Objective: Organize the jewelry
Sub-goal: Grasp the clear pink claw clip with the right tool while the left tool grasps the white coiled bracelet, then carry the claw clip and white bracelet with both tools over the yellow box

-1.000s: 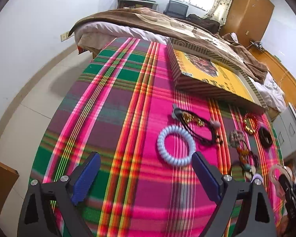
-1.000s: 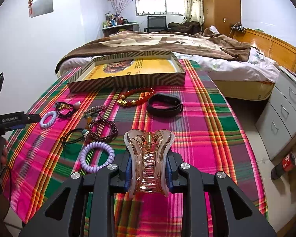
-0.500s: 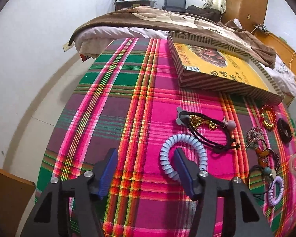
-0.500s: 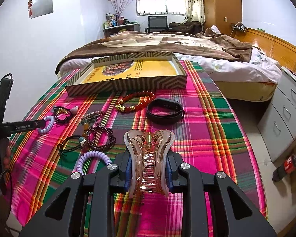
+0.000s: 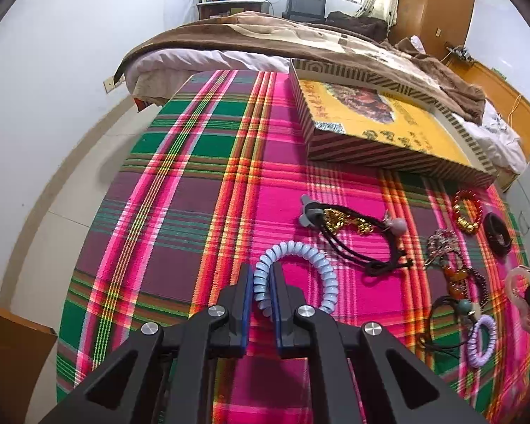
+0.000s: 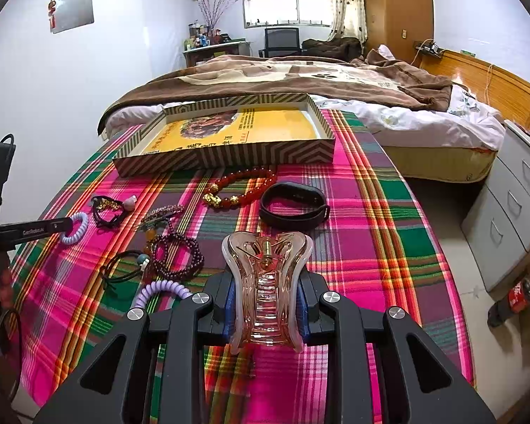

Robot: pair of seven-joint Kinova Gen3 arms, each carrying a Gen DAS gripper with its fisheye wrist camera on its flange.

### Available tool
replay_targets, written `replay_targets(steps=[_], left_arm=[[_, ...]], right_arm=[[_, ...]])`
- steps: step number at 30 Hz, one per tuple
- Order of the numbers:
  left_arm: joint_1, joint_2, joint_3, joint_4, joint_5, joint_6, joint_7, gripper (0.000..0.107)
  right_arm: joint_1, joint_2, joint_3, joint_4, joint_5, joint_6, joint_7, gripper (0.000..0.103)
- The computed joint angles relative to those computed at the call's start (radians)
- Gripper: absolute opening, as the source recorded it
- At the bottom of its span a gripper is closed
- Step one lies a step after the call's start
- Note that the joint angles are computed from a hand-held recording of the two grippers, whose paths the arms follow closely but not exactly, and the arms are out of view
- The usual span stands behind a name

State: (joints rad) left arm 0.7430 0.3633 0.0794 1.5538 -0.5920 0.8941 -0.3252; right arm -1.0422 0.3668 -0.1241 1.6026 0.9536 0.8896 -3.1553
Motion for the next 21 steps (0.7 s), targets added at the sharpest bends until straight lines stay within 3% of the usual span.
replay_targets(steps=[12, 21], left_arm=[[0.005, -0.071, 0.023, -0.005, -0.065, -0.015, 0.011, 0.01], [-0.03, -0.043, 0.022, -0.108, -0.05, -0.026, -0.073, 0.01]], right_arm=[[0.02, -0.018, 0.001, -0.026, 0.009, 0.005, 0.035, 0.027], [0.093, -0.006, 0.016, -0.124, -0.036, -0.038, 0.185, 0.027]])
